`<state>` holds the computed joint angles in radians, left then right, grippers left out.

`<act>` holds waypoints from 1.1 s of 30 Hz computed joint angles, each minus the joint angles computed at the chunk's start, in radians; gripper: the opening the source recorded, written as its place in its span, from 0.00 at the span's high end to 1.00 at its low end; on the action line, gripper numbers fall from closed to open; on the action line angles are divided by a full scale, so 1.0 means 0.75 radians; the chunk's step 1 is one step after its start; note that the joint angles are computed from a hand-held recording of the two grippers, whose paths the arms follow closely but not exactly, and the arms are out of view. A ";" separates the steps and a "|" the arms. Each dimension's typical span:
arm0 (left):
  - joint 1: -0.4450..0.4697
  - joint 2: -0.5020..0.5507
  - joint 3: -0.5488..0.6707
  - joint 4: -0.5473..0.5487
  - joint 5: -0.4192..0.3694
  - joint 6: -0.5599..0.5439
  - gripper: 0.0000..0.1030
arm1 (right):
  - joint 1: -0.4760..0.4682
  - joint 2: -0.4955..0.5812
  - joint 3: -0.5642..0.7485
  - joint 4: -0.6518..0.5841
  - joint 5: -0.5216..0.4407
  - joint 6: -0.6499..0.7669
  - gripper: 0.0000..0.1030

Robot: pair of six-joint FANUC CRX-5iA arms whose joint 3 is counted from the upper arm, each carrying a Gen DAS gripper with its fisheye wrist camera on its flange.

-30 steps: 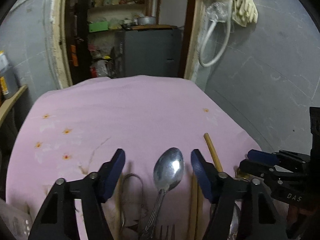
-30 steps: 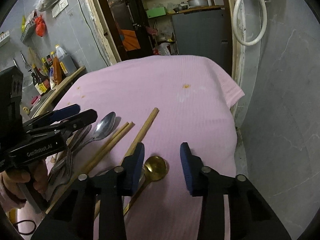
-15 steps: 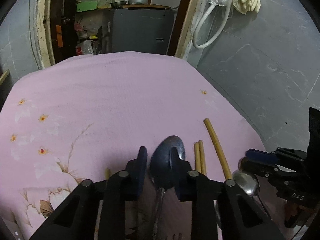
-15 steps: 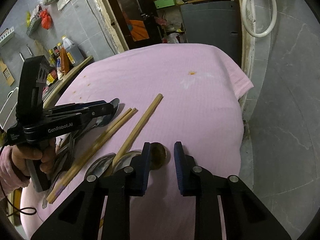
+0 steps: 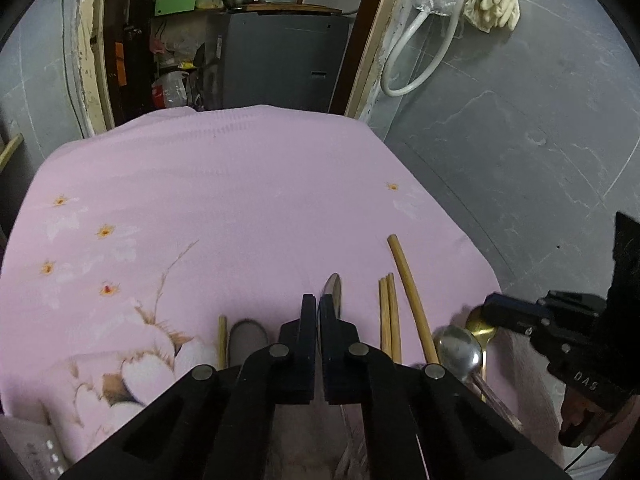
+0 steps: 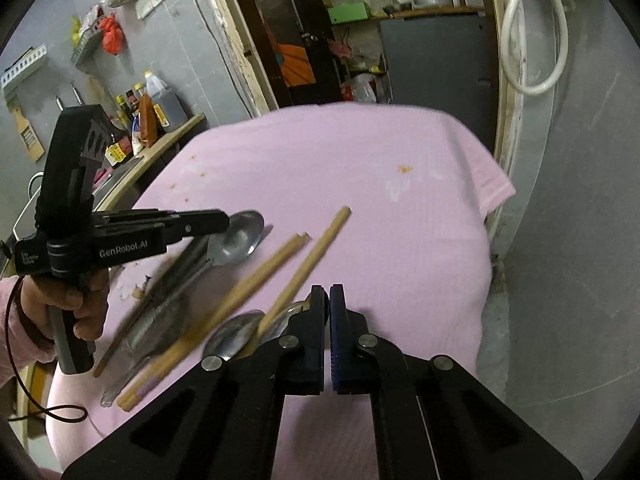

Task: Organize utensils
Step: 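Grasp a silver spoon with the left tool while the right tool grasps the gold spoon, then carry both spoons to the white caddy and open both tools to drop them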

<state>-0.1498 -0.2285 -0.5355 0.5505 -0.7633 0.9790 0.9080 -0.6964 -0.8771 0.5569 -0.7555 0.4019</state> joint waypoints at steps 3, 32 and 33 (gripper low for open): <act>0.015 -0.038 0.000 -0.032 -0.027 0.035 0.98 | 0.059 -0.012 0.009 0.079 -0.079 -0.096 0.98; 0.842 -0.679 -0.066 0.452 -0.100 -0.357 0.98 | 0.225 0.289 0.336 1.125 -0.024 -0.596 0.98; 0.888 -0.683 -0.084 0.493 -0.097 -0.395 0.98 | 0.204 0.331 0.360 1.175 0.020 -0.619 0.98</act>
<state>0.5158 -0.7408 -0.5984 0.9202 -0.8358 0.6824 1.0609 -0.4480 -0.6074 1.4384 -0.7406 -0.0623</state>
